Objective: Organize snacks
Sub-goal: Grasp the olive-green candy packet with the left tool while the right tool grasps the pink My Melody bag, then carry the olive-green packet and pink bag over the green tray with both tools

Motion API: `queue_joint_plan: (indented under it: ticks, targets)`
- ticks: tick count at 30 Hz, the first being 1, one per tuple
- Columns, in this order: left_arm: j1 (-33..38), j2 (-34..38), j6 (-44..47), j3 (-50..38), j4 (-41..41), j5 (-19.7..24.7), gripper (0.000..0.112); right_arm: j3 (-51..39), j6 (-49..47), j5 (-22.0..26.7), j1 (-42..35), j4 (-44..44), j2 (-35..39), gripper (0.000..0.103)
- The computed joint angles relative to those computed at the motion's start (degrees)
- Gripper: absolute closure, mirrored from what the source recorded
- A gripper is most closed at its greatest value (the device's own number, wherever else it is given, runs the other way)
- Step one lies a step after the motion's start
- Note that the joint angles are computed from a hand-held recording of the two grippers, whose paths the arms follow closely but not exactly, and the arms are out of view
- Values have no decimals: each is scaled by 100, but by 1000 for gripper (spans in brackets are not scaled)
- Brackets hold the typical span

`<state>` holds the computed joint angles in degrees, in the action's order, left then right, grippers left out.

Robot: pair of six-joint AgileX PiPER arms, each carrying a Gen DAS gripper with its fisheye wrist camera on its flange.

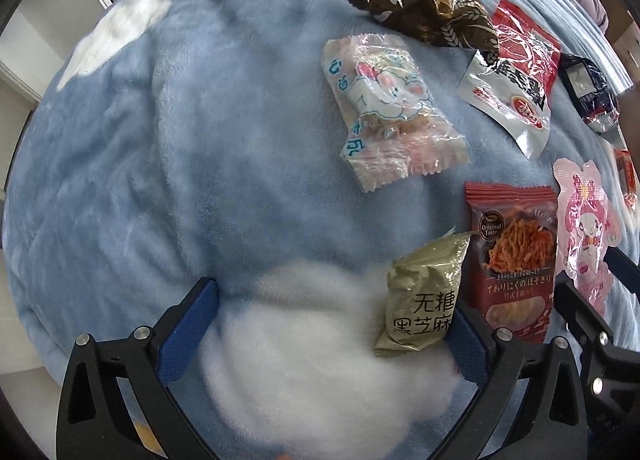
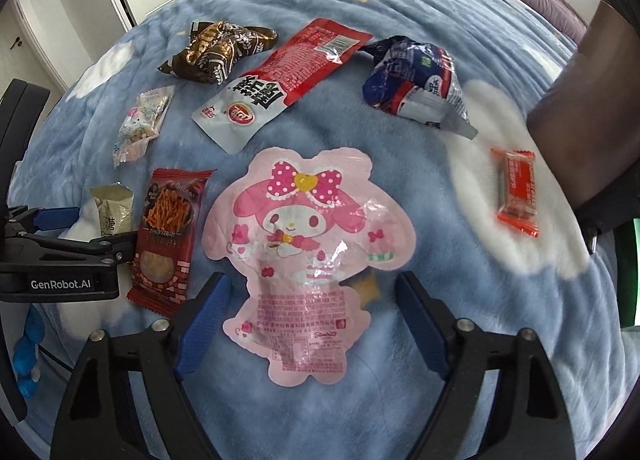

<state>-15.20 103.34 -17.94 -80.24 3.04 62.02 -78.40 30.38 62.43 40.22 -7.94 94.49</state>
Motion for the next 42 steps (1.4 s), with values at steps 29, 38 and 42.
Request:
queue_joint_plan:
  ticks: [29,38,42]
  targets:
    - [340,-37,1053,-709,-403,329,94,472,-735,-594,-544,696,-483,44]
    - [270,-486,1057,-707,-366,537,94,737,-745,-961,-669,974,-953,61]
    - [220,-722,1046,-479,-336,456,94,818,-808,-1053,-813,1242,-1155,63]
